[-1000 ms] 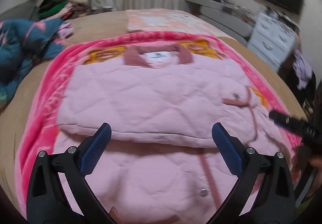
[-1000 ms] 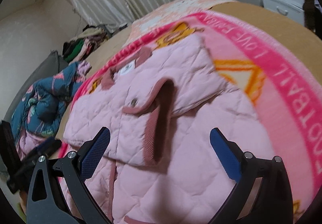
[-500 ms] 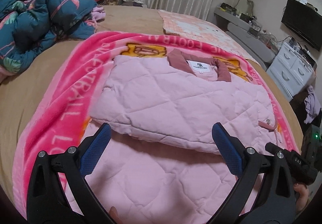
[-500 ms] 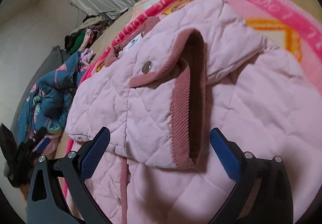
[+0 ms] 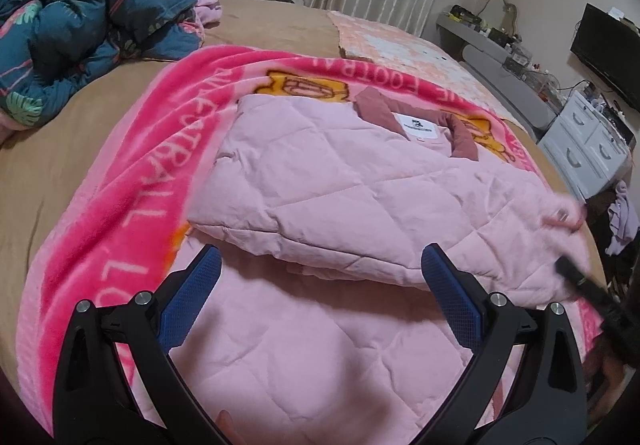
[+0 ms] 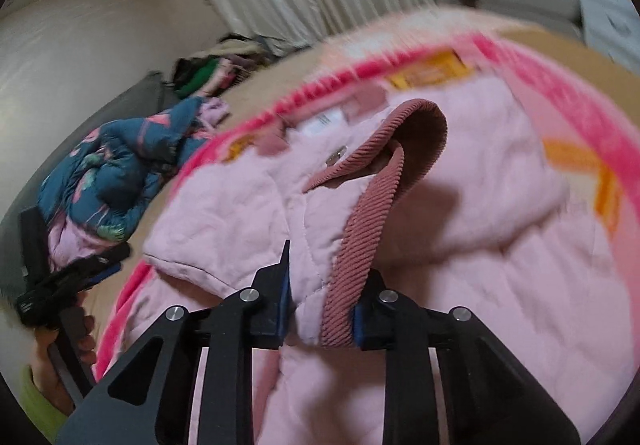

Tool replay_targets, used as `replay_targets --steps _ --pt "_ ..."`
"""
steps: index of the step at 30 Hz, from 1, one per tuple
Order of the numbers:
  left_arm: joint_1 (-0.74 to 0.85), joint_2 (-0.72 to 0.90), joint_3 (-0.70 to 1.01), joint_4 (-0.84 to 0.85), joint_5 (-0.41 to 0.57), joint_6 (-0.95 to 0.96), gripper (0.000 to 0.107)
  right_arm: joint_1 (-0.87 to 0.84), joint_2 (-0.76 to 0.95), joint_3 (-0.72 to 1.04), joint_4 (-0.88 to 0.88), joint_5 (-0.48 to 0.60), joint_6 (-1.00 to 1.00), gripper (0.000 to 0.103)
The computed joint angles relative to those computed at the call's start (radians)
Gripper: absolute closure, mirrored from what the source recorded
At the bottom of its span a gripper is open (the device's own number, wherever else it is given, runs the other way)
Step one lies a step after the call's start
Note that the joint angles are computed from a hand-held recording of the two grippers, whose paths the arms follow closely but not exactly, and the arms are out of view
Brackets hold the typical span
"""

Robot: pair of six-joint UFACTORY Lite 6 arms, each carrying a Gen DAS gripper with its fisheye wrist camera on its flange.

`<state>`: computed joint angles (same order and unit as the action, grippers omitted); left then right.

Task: Fold large clothes

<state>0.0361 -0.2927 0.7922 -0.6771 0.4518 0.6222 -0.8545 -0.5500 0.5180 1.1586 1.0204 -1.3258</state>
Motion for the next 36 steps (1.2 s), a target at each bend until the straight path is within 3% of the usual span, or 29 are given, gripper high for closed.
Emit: replay_targets --steps 5,11,28,32,36 --pt "0.009 0.04 0.059 0.018 0.011 -0.03 0.013 0.084 0.004 0.193 0.011 -0.087 -0.059 0.085" --pt "-0.031 0.098 0.133 0.083 -0.008 -0.11 0.013 0.084 0.192 0.376 0.059 -0.125 -0.174 0.085" --pt "-0.208 0.322 0.29 0.292 -0.077 -0.33 0.014 0.029 0.381 0.27 0.1 -0.236 -0.267 0.084" --pt "-0.242 0.386 0.331 0.366 -0.077 -0.397 0.027 0.04 0.396 0.261 0.086 -0.273 -0.249 0.08" --pt "-0.272 0.448 0.358 0.435 -0.077 -0.464 0.029 0.057 0.396 0.263 0.044 -0.327 -0.182 0.07"
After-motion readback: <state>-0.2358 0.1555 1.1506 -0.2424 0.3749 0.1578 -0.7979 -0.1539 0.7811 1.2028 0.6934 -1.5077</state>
